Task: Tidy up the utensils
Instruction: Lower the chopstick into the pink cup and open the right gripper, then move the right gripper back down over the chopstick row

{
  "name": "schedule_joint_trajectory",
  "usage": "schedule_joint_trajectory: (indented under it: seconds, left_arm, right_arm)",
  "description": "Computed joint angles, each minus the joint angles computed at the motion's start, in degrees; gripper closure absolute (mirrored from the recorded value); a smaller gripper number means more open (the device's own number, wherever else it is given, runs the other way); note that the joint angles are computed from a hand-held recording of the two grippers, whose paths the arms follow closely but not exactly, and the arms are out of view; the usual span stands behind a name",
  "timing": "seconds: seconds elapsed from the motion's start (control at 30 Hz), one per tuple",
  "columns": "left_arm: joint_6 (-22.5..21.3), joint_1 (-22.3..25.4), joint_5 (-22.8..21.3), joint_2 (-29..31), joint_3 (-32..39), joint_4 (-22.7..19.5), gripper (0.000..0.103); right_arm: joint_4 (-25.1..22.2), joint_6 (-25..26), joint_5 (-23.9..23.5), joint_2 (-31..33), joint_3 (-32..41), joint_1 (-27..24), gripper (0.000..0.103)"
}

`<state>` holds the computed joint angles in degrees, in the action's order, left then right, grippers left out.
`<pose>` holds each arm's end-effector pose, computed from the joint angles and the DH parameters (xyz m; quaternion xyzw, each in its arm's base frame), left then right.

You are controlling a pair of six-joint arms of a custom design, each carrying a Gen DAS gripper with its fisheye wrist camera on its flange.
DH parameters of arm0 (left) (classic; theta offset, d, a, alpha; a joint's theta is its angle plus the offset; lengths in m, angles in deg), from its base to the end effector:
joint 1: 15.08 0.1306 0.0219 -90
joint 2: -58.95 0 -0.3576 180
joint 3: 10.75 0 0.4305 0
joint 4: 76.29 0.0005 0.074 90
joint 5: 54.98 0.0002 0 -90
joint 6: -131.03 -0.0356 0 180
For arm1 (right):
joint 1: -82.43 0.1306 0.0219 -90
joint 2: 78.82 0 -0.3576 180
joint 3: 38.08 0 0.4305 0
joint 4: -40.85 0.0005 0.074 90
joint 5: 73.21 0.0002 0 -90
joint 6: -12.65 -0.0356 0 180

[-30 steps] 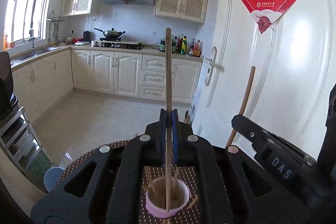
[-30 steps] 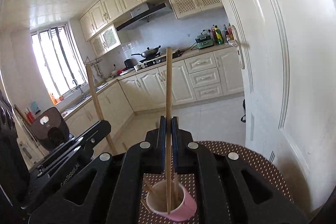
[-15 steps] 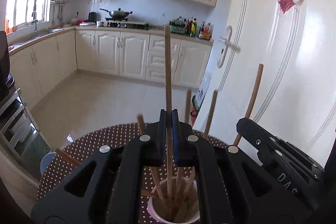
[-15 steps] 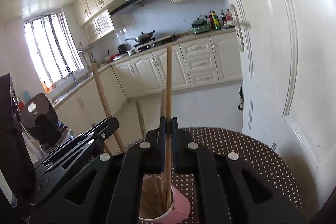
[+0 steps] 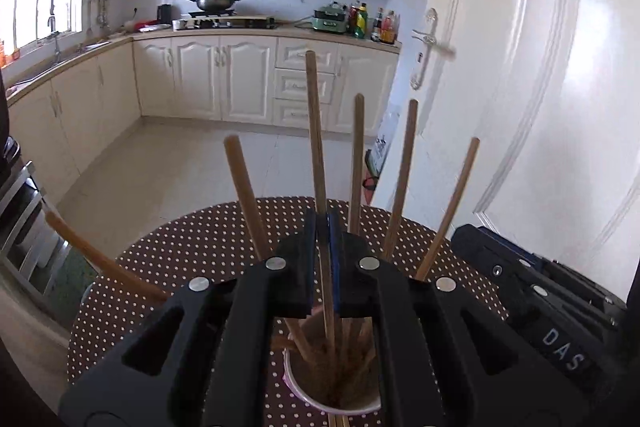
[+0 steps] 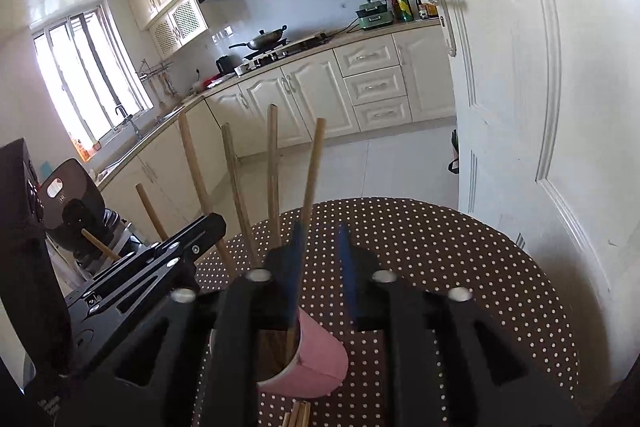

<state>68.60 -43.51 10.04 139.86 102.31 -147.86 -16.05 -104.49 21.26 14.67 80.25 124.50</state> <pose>0.3691 -0.1833 0.6452 -0.0858 0.8834 -0.0232 0.4601 0.3934 0.3507 0.6101 -0.0948 0.8693 0.2468 0.4177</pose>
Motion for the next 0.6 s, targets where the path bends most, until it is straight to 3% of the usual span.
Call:
schedule_joint_trajectory:
  seconds: [0.1, 0.17, 0.33, 0.37, 0.43, 0.6]
  left_arm:
    - [-0.2, -0.2, 0.7, 0.3, 0.7, -2.4, 0.095]
    - [0.1, -0.3, 1.1, 0.2, 0.9, -3.2, 0.094]
    - [1.2, -1.1, 1.3, -1.2, -0.3, -4.8, 0.092]
    - [1.5, -1.6, 0.9, -1.5, -0.5, -5.2, 0.089]
    - [2.3, -2.2, 0.6, -2.1, -1.0, -6.2, 0.072]
    - [3.5, -4.1, -0.1, -3.4, -1.2, -8.3, 0.067]
  right_arm:
    - [-0.2, 0.9, 1.4, -1.2, -1.2, 0.2, 0.062]
    - [-0.7, 2.0, 3.5, -2.2, -2.0, 0.4, 0.045]
    - [-1.0, 3.3, 7.0, -5.4, -4.9, 1.0, 0.033]
    - [-1.0, 3.4, 7.3, -5.8, -5.3, 1.1, 0.031]
    - [-1.4, 3.9, 8.2, -6.6, -5.9, 1.3, 0.028]
    - [-3.2, 5.1, 9.8, -8.7, -7.3, 2.5, 0.024]
